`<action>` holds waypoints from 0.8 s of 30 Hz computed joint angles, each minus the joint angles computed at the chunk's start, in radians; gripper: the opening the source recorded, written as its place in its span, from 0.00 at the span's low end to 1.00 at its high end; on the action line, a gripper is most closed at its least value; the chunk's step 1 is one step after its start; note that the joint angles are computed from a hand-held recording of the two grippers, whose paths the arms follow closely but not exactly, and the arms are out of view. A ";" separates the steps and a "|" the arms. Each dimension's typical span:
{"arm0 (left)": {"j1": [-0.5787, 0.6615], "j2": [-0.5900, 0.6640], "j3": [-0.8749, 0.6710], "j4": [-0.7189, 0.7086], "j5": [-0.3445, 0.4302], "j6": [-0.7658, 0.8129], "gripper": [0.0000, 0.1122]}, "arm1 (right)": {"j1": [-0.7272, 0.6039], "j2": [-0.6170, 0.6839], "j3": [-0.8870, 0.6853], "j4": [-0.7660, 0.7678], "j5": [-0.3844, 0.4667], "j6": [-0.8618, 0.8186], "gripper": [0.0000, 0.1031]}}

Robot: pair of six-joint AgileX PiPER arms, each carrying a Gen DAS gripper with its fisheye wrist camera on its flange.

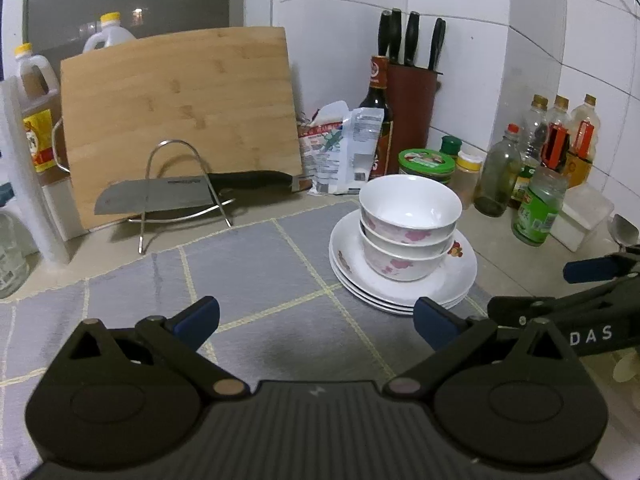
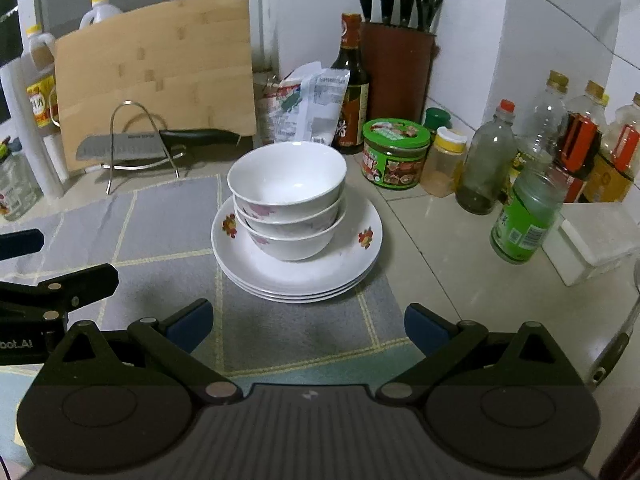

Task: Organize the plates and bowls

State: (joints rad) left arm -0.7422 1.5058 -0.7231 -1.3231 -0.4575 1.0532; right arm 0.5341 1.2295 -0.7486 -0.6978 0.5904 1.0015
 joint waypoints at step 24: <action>0.003 -0.031 0.001 -0.070 0.024 0.074 0.91 | 0.039 -0.017 -0.017 0.003 0.057 0.031 1.00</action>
